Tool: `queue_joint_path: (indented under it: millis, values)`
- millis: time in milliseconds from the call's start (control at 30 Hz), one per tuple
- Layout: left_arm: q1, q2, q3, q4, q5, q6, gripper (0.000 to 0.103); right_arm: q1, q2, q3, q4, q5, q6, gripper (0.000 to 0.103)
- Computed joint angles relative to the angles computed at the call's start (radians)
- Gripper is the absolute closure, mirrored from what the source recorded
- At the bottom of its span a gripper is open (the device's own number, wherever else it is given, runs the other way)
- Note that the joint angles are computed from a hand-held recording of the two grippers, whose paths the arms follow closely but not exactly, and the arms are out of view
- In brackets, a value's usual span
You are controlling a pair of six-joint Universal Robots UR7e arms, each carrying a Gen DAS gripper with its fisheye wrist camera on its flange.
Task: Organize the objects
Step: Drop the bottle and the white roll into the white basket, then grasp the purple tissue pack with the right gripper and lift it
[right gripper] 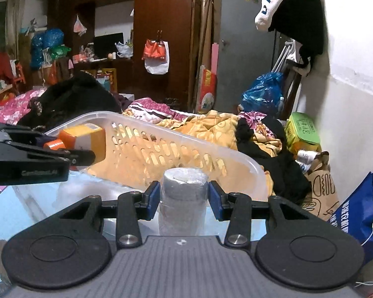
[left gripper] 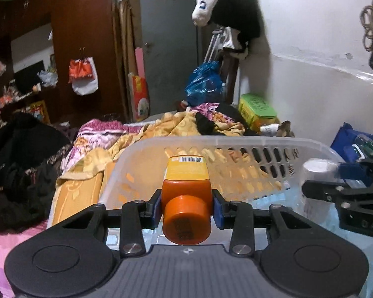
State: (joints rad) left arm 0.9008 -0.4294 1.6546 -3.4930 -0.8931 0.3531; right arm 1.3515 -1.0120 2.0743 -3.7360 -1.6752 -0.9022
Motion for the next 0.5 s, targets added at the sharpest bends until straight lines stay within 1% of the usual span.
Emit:
queue_joint_path:
  millis: [100,133,167,200,233,267,300,333,400,467,500]
  values:
    - [0.010,-0.006,0.001,0.001,-0.028,-0.013,0.059,-0.014,-0.017,0.017,0.001,0.048,0.001,0.055]
    - [0.012,-0.005,0.000,-0.009,-0.033,-0.011,0.059,-0.018,-0.025,0.024,0.000,0.068,0.011,0.049]
    - [0.012,-0.002,-0.003,-0.023,-0.034,-0.007,0.050,-0.018,-0.030,0.026,-0.003,0.076,0.022,0.041]
    - [0.010,-0.005,0.007,-0.050,-0.039,0.003,0.034,-0.018,-0.033,0.032,-0.023,0.084,0.024,0.019]
    - [0.009,-0.006,0.015,-0.078,-0.050,0.017,0.027,-0.019,-0.033,0.043,-0.058,0.100,0.022,0.006]
    - [0.005,-0.006,0.024,-0.119,-0.058,0.034,0.024,-0.026,-0.040,0.062,-0.092,0.132,0.022,0.005]
    - [-0.002,-0.007,0.041,-0.170,-0.057,0.053,0.024,-0.040,-0.059,0.089,-0.108,0.179,0.021,0.004]
    - [-0.011,-0.015,0.066,-0.215,-0.052,0.064,0.024,-0.061,-0.083,0.127,-0.122,0.243,0.012,0.001]
    - [-0.026,-0.044,0.139,-0.288,-0.075,0.071,0.024,-0.112,-0.117,0.203,-0.194,0.354,-0.009,0.000]
    - [-0.041,-0.078,0.243,-0.395,-0.123,0.104,0.023,-0.186,-0.155,0.283,-0.239,0.468,-0.030,0.000]
    - [-0.047,-0.094,0.305,-0.453,-0.152,0.128,0.020,-0.237,-0.182,0.323,-0.228,0.544,-0.045,0.000]
